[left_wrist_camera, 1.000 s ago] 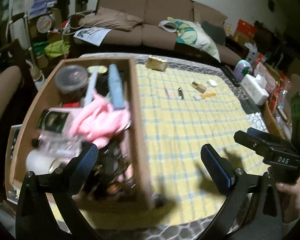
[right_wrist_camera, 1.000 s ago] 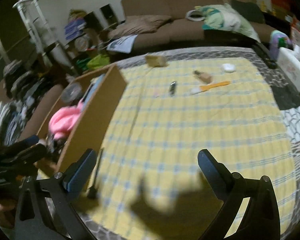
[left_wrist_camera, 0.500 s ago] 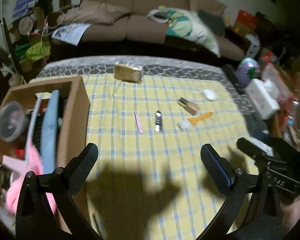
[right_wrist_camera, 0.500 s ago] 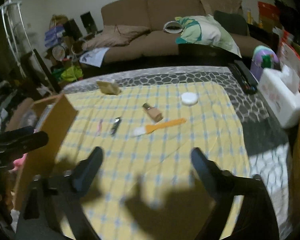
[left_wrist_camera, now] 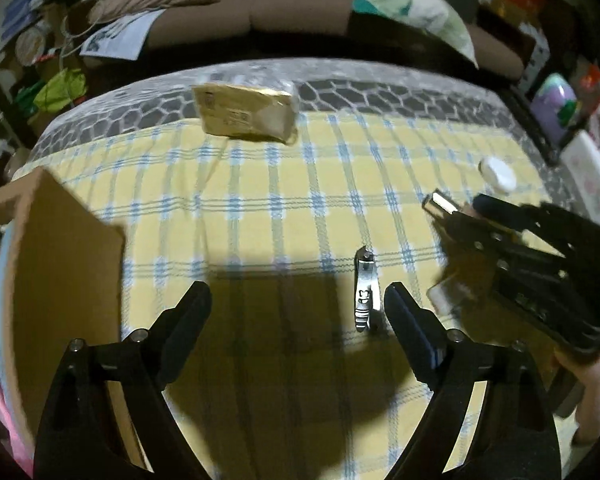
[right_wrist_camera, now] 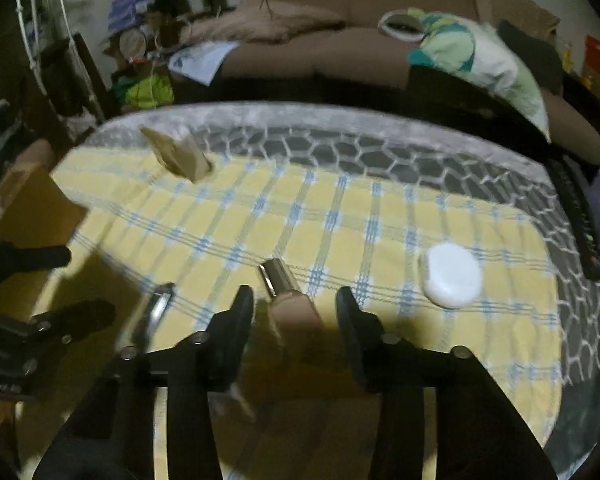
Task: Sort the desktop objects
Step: 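Grasp the beige bottle with the right tool while the left tool grasps the silver nail clipper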
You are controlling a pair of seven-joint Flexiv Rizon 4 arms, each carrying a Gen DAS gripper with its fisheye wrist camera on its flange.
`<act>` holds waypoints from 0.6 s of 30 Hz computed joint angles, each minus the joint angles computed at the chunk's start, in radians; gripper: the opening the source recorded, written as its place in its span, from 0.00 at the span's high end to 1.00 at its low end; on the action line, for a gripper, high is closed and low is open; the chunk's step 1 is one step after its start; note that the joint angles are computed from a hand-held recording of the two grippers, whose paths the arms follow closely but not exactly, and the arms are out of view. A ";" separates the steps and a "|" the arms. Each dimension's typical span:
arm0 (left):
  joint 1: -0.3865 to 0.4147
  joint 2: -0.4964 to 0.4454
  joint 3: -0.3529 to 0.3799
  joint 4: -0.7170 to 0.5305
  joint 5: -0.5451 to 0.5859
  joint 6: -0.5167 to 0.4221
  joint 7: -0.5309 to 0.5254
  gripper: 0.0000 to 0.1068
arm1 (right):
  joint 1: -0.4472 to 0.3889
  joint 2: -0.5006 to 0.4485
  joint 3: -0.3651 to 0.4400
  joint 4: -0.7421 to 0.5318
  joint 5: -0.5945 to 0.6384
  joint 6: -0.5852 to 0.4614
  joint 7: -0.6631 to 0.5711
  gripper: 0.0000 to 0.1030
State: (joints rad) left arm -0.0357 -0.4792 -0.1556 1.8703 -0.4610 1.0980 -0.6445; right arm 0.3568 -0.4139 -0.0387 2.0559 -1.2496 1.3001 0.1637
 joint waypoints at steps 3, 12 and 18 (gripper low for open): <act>-0.012 -0.019 -0.013 0.006 0.017 0.037 0.029 0.24 | 0.005 -0.011 -0.017 0.002 -0.014 0.010 -0.012 0.79; -0.032 -0.062 -0.061 0.003 0.038 0.115 0.050 0.34 | -0.087 0.095 0.013 0.076 -0.257 0.066 0.249 0.79; -0.011 -0.039 -0.102 0.038 -0.007 0.119 0.083 0.90 | -0.161 0.128 0.081 0.091 -0.371 0.106 0.365 0.79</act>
